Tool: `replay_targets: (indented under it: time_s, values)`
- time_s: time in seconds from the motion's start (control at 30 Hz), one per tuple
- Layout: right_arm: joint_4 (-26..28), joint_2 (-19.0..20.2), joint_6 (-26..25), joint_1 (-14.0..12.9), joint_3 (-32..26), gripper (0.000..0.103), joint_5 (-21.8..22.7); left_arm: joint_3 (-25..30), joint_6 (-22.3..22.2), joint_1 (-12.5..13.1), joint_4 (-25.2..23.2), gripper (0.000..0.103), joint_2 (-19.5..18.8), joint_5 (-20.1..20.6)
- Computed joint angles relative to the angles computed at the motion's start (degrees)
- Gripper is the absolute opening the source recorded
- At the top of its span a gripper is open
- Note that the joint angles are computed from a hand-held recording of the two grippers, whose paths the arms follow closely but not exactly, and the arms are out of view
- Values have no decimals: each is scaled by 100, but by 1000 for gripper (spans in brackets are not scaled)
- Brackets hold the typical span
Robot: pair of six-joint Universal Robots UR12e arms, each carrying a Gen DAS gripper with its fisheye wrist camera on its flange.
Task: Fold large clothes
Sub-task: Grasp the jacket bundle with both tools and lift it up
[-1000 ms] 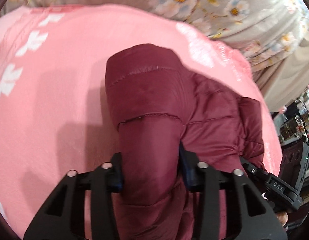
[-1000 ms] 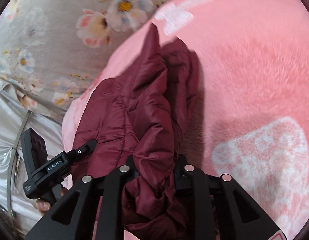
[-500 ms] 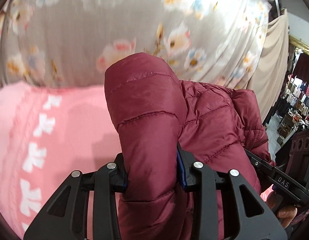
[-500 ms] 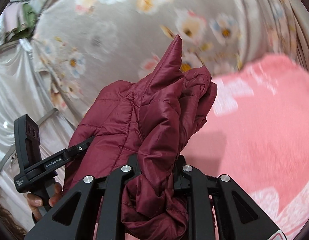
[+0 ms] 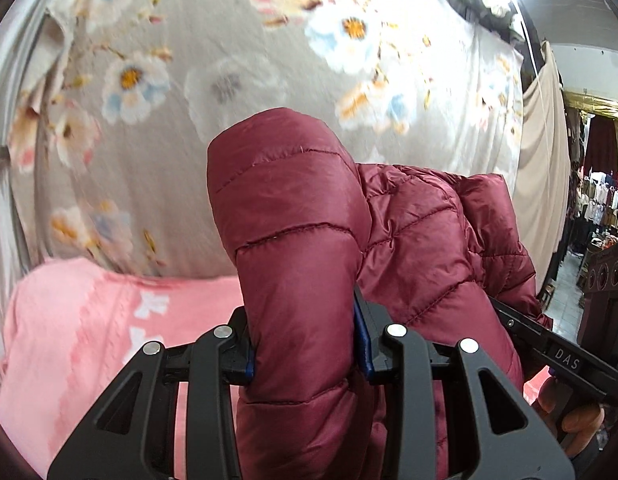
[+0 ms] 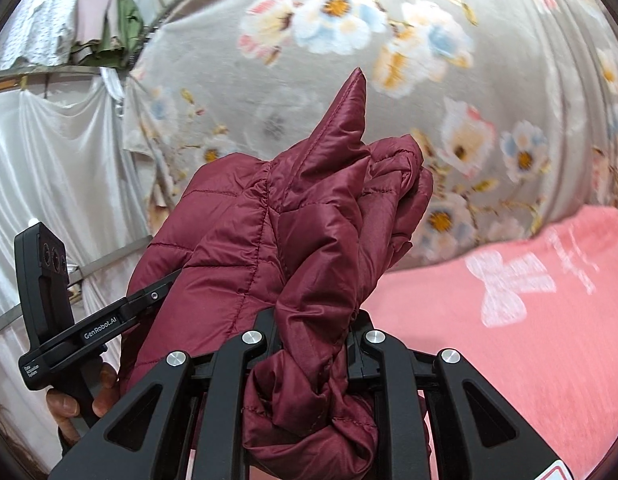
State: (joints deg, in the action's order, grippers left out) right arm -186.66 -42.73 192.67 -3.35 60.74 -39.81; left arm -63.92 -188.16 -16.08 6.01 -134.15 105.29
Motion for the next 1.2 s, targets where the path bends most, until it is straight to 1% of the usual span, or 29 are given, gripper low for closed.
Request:
replay_targets:
  time_s: [0.2,0.33,0.47,0.63,0.83,1.03,1.2]
  values:
    - [-63,274,-39,172,-525,18,276,-260,357,139,546,35,119,93]
    - [207,465,-127,306,-846,18,262,-315,417,258,653,35,103,138]
    - [558,615,-358,437,-1058,18,71,-248,418,384,511,35,15,146]
    - [1163,915,-563,566,-1468,18,-132,-91,379,518,297,35,-184,124]
    - [1937,1316,-856,704,-2043,18,-361,176,31,682,-195,35,-481,41]
    - [2561,1725,-993,792,-2595,18,-553,416,-75,801,-547,35,-744,-133]
    - [3146,2063,-1166,869,-3078,18,-854,751,-165,849,-1096,35,-1008,-161]
